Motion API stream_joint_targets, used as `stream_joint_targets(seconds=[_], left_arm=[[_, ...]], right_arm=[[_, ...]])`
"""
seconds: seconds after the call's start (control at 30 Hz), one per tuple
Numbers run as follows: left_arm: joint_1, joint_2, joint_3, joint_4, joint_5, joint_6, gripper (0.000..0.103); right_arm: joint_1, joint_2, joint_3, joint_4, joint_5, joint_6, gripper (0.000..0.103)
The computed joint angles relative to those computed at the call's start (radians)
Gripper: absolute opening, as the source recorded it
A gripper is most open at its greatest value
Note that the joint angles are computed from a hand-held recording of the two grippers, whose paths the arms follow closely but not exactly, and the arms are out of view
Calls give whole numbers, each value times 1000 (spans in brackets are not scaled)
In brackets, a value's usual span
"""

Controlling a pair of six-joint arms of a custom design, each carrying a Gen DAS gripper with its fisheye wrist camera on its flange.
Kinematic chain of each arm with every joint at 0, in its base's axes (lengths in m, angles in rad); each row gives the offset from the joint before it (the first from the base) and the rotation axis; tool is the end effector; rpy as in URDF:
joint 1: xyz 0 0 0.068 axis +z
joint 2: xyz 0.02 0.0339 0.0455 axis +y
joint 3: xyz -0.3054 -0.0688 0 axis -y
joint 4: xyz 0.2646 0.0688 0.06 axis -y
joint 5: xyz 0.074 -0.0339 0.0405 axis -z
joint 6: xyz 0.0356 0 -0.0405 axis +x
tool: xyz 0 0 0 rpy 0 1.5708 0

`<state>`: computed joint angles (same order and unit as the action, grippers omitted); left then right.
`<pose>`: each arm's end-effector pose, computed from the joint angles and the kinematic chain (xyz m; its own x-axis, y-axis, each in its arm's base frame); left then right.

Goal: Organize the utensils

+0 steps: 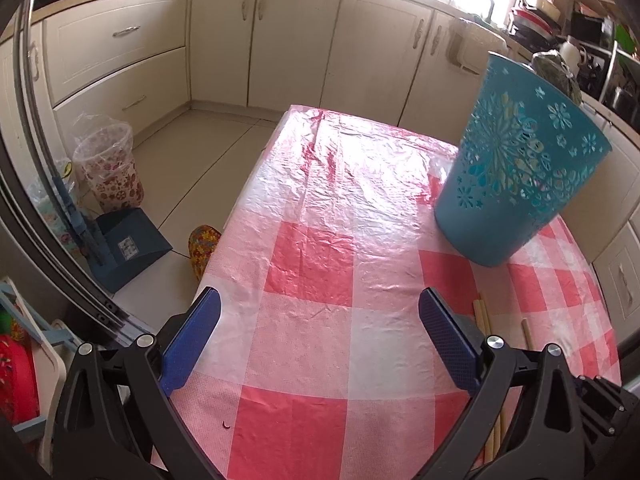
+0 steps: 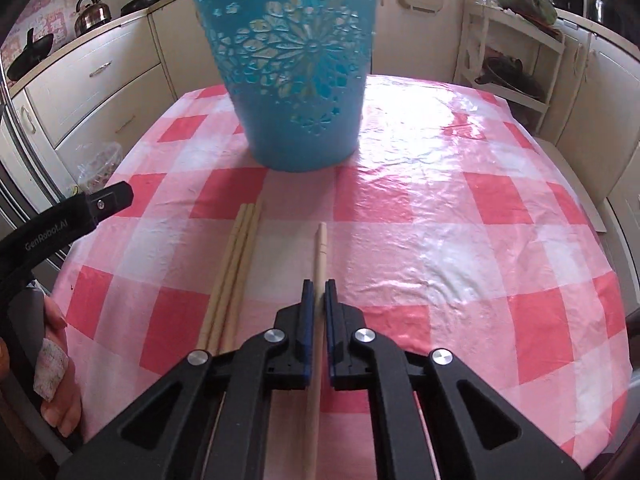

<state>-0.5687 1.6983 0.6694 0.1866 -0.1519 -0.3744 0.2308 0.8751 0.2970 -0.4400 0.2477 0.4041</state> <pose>0.2720 -0.1675 0.1392 -0.7488 0.0496 -0.6609 0.1865 0.9727 -0.1384 0.1340 0.0225 0.1612 -0.7997 0.2036 -0.5647 0.2371 0.9714 0.0146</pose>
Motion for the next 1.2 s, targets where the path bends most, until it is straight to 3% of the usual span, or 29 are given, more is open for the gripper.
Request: stream_joint_targets(seconds=[0.1, 0.2, 0.47, 0.67, 0.8, 0.87, 0.97, 1.03, 1.1, 1.2], left_arm=[[-65, -23, 1, -50, -7, 49, 95], [-151, -26, 5, -93, -51, 54, 95], [-257, 48, 105, -196, -138, 31, 95], [-255, 104, 166, -251, -126, 8, 91], [-258, 124, 190, -277, -121, 6, 82], [-254, 127, 197, -274, -99, 9, 75], [-256, 131, 209, -264, -82, 36, 54], [-251, 132, 218, -260, -60, 60, 25], [-225, 126, 215, -246, 17, 91, 8], [-182, 110, 195, -231, 138, 134, 5]], right_arm=[[-150, -144, -36, -52, -122, -72, 6], [-253, -179, -45, -57, -219, -104, 6], [-349, -202, -47, -73, -317, -150, 6], [-396, -205, -49, -78, -365, -174, 6], [-410, -200, -48, -75, -382, -178, 7], [-406, -200, -48, -71, -376, -178, 7], [-393, -203, -51, -66, -359, -177, 7], [-375, -204, -53, -63, -342, -169, 7], [-360, -201, -50, -63, -327, -161, 7], [-344, -201, -51, -61, -312, -150, 7]])
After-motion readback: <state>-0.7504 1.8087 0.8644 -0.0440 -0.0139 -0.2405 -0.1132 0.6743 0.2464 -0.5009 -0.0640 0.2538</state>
